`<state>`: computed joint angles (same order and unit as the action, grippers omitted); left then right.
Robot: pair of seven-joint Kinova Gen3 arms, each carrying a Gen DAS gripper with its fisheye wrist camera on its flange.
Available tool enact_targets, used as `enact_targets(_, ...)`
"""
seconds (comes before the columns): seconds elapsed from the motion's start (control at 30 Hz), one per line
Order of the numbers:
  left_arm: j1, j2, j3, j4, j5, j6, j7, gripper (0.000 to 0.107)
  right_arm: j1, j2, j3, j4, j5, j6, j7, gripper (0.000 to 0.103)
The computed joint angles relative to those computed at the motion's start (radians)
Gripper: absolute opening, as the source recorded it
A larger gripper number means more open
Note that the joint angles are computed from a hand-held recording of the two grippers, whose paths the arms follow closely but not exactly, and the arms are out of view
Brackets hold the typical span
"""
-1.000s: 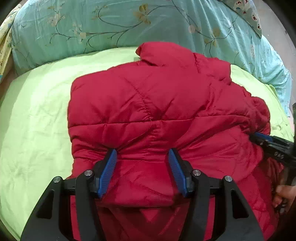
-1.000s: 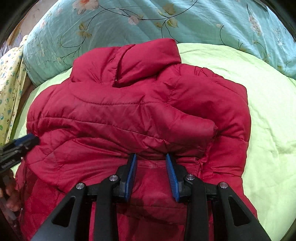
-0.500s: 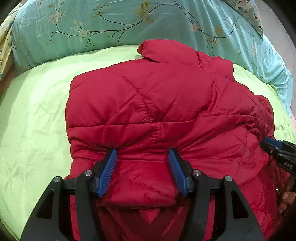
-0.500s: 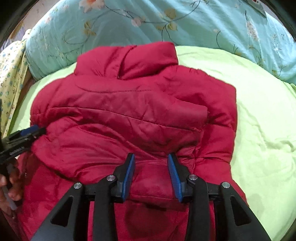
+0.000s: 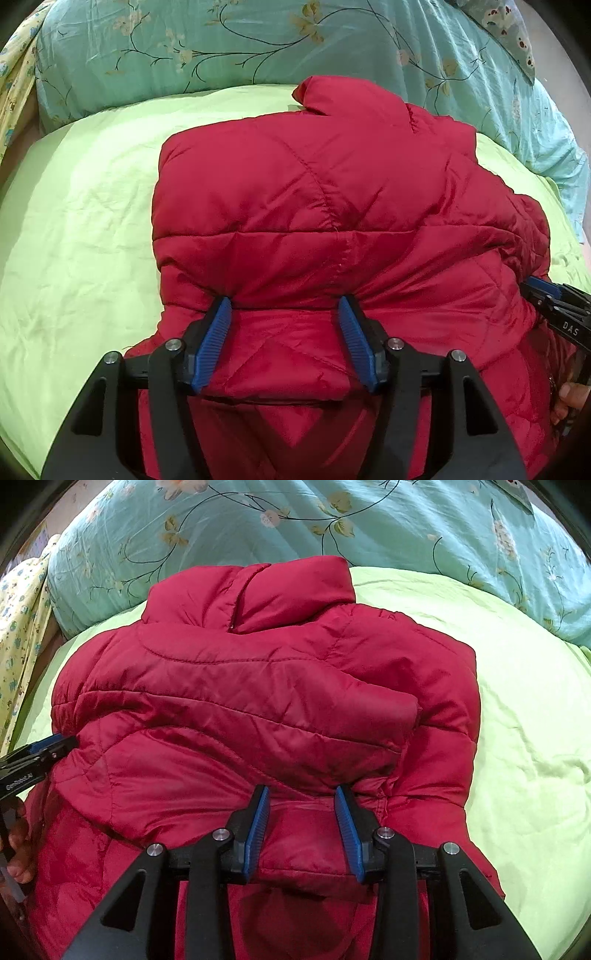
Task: Fold large clothes
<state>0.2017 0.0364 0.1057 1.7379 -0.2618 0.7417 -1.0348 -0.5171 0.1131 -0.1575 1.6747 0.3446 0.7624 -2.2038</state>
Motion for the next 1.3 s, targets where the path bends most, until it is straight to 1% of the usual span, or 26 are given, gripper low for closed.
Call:
enact_targets(0.17, -0.003, -0.001, -0.001, 0.005, 0.003, -0.008, -0.006, 0.061, -0.008, 0.002, 0.000, -0.004, 0.018, 0.010, -0.012, 0.039)
enact_targets(0.2, -0.003, -0.001, -0.001, 0.004, 0.001, -0.005, -0.008, 0.061, -0.005, 0.001, -0.009, -0.009, 0.023, 0.020, -0.019, 0.039)
enact_targets(0.3, 0.001, 0.001, 0.001, 0.003, -0.012, -0.002, 0.001, 0.061, -0.038, -0.018, -0.011, -0.027, 0.064, 0.088, -0.066, 0.039)
enact_targets(0.33, 0.002, 0.002, 0.001, 0.002, -0.014, -0.002, 0.003, 0.061, -0.057, -0.034, -0.014, -0.029, 0.092, 0.120, -0.093, 0.043)
enact_targets(0.43, 0.006, 0.002, 0.002, 0.002, -0.023, -0.001, 0.015, 0.062, -0.061, -0.074, -0.042, -0.019, 0.118, 0.173, -0.120, 0.056)
enact_targets(0.5, 0.008, 0.004, 0.003, -0.002, -0.026, 0.004, 0.020, 0.062, -0.054, -0.105, -0.057, -0.001, 0.112, 0.189, -0.123, 0.057)
enact_targets(0.57, 0.009, 0.006, 0.002, -0.005, -0.026, 0.010, 0.023, 0.062, -0.038, -0.137, -0.068, 0.014, 0.078, 0.200, -0.105, 0.057)
enact_targets(0.6, 0.012, 0.007, 0.004, -0.007, -0.033, 0.018, 0.031, 0.062, -0.034, -0.163, -0.062, 0.031, 0.043, 0.193, -0.089, 0.057)
enact_targets(0.67, 0.019, 0.008, 0.006, -0.012, -0.050, 0.034, 0.049, 0.063, -0.007, -0.196, -0.082, 0.051, 0.011, 0.193, -0.077, 0.057)
enact_targets(0.73, 0.030, 0.010, 0.011, -0.027, -0.074, 0.066, 0.070, 0.063, 0.012, -0.236, -0.090, 0.075, -0.029, 0.187, -0.061, 0.058)
enact_targets(0.83, 0.045, -0.006, 0.018, -0.035, -0.101, 0.107, 0.105, 0.063, 0.046, -0.305, -0.083, 0.118, -0.122, 0.173, -0.015, 0.062)
enact_targets(0.9, 0.053, -0.024, 0.027, -0.034, -0.118, 0.136, 0.133, 0.065, 0.065, -0.346, -0.069, 0.144, -0.182, 0.168, 0.016, 0.064)
enact_targets(1.03, 0.069, -0.069, 0.061, -0.023, -0.160, 0.201, 0.179, 0.066, 0.111, -0.401, -0.085, 0.171, -0.239, 0.190, 0.042, 0.066)
enact_targets(1.17, 0.085, -0.111, 0.104, -0.006, -0.198, 0.269, 0.210, 0.066, 0.146, -0.443, -0.108, 0.195, -0.272, 0.209, 0.059, 0.068)
enact_targets(1.3, 0.089, -0.163, 0.138, 0.023, -0.214, 0.312, 0.235, 0.066, 0.168, -0.481, -0.119, 0.221, -0.304, 0.223, 0.074, 0.069)
